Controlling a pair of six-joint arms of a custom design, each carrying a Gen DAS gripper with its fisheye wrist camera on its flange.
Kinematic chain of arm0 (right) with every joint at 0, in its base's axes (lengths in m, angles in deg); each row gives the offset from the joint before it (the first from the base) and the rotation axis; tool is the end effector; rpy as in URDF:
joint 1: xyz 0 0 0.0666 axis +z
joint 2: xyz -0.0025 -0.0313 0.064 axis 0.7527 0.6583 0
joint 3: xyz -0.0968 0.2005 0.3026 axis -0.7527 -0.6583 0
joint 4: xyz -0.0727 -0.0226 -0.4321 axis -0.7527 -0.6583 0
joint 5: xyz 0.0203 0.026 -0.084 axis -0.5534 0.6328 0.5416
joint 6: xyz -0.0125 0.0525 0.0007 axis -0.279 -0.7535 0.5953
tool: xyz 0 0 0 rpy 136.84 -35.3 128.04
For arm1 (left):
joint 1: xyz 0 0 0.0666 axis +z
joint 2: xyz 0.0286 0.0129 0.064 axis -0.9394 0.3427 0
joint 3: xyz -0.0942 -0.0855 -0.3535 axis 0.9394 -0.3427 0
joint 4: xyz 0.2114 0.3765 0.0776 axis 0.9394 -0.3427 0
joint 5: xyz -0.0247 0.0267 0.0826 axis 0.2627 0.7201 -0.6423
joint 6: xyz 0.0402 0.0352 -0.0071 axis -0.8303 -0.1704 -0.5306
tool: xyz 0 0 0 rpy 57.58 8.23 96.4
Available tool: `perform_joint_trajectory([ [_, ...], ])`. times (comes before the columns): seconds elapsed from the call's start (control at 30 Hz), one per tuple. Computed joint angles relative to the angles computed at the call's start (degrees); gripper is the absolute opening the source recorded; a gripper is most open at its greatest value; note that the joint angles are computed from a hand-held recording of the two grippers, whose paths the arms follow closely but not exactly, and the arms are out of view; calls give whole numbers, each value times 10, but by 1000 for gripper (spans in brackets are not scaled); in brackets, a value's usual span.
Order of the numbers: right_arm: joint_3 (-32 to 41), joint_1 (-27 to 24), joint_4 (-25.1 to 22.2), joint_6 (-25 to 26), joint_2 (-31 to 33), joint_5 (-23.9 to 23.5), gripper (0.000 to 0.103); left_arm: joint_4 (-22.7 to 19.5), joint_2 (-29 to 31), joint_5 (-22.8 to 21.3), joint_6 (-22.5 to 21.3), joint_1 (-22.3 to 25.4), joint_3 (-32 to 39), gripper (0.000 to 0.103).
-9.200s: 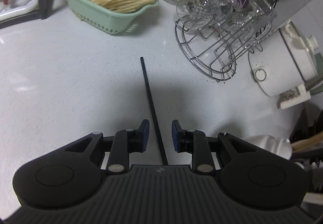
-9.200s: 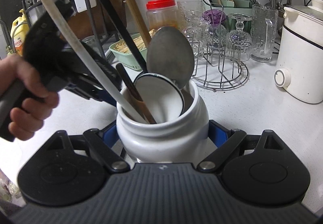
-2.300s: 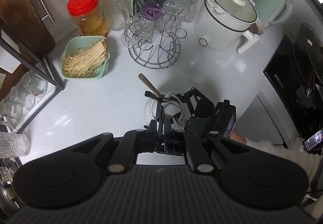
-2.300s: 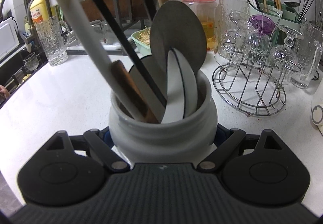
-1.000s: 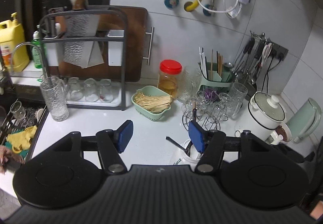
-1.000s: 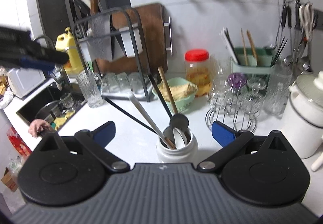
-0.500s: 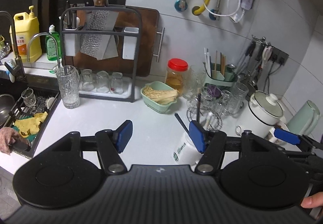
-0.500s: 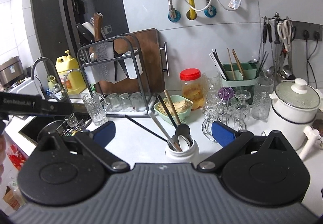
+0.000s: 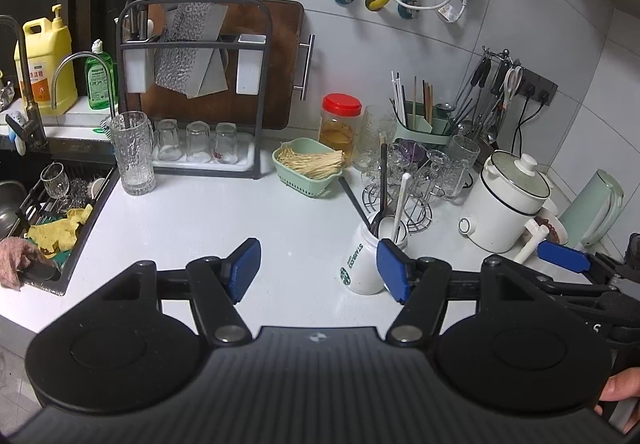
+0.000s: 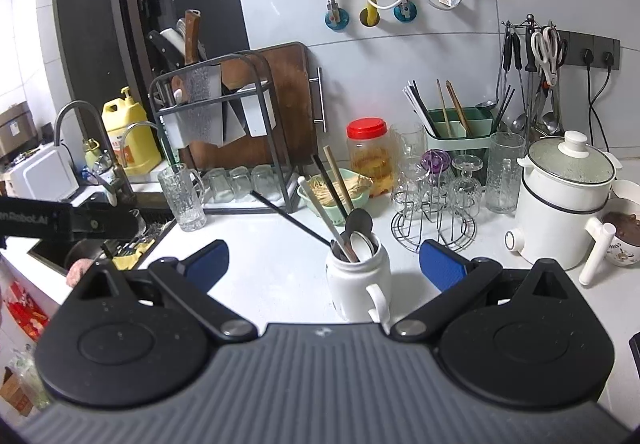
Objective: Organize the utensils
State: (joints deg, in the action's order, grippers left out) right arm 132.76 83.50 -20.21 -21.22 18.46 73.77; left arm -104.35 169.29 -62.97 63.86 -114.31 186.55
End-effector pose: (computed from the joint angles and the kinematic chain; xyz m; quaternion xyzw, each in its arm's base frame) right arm 0.3496 0.2202 0.5846 0.0551 0.8410 0.0589 0.5350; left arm 0.3908 -0.3684 0.6342 0.0900 0.8834 -0.1409 0.4379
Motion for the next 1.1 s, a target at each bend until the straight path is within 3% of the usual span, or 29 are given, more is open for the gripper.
perform_joint_trajectory([
  [0.33,-11,14,-5,-7,-10,19,103,13,-17,2,2,-3,-33,71],
  [0.77,-7,11,-5,-15,-2,19,103,16,-11,11,-12,4,-23,77],
  [0.93,-5,11,-4,-19,2,27,103,36,-14,15,-14,10,-31,98],
  [1.1,-7,7,-6,-29,2,31,103,17,2,12,-8,15,-11,100],
])
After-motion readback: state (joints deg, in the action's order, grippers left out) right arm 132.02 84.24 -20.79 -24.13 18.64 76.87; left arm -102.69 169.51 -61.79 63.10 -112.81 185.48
